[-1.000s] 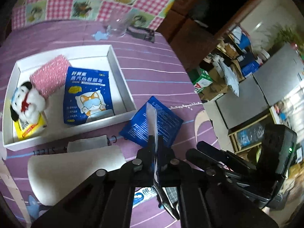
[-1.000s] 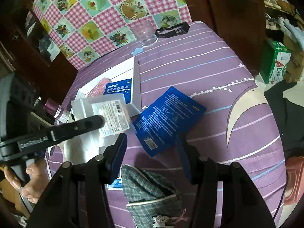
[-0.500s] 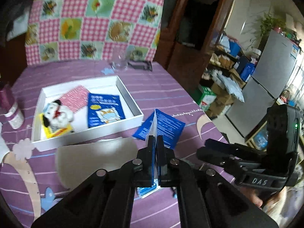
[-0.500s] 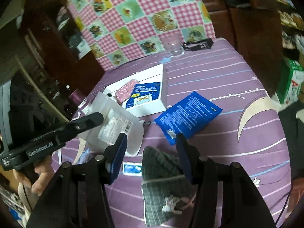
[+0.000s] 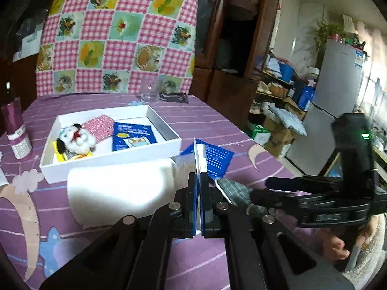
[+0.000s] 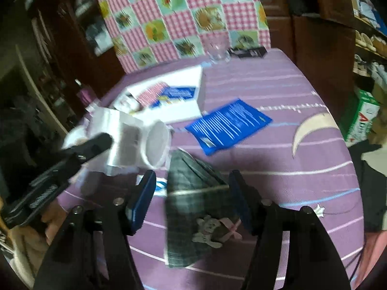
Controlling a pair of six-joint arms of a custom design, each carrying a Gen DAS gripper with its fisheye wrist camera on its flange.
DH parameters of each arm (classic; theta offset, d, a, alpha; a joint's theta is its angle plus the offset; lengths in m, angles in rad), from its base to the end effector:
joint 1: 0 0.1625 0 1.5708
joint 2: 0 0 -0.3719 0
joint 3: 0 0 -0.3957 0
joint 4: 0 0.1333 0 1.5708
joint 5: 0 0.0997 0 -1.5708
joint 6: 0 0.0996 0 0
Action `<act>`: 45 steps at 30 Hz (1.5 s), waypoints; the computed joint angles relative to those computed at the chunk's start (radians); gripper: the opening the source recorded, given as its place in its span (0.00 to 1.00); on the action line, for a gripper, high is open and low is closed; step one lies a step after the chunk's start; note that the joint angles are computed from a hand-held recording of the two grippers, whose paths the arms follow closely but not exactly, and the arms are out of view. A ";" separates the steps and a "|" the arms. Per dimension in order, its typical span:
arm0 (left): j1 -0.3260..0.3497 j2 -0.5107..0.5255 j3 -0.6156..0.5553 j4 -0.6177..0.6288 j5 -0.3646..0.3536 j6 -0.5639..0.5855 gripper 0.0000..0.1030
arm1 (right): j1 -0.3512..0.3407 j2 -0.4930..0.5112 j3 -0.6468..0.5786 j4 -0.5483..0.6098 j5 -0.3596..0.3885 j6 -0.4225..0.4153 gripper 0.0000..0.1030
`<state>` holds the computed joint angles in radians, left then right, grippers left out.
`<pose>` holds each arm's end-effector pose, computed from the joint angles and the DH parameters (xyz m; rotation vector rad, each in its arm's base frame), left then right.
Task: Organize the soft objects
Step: 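Grasp the green plaid pouch with the right gripper while the left gripper holds the clear packet, then carry the plaid pouch and clear packet into the white box with both grippers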
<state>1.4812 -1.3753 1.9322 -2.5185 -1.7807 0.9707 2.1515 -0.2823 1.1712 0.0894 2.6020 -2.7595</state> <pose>0.0640 -0.5454 0.2661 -1.5942 -2.5943 0.6818 0.3431 -0.4356 -0.1392 -0.1612 -2.2353 1.1770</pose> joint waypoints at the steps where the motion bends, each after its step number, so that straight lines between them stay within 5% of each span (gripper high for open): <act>1: 0.002 -0.003 0.010 -0.015 0.000 0.007 0.00 | 0.001 0.014 -0.020 0.028 0.010 0.013 0.63; 4: 0.001 -0.011 0.038 -0.053 0.009 0.037 0.00 | -0.003 0.025 -0.033 0.064 -0.006 0.031 0.70; 14: -0.003 -0.005 0.037 -0.048 0.027 0.019 0.00 | -0.036 0.154 -0.226 0.390 -0.026 0.227 0.70; 22: 0.000 -0.012 0.045 -0.064 0.022 0.020 0.00 | -0.041 0.120 -0.172 0.344 -0.033 0.239 0.56; 33: 0.003 -0.017 0.058 -0.100 0.001 0.013 0.00 | -0.015 0.024 -0.046 0.144 0.001 0.195 0.54; 45: -0.025 -0.042 0.071 -0.171 0.044 -0.044 0.00 | 0.015 0.079 -0.217 0.416 -0.011 0.392 0.54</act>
<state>1.4567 -1.4174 2.0032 -2.6894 -1.7369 0.9270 2.1663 -0.2031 0.9546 0.5055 2.5914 -2.3678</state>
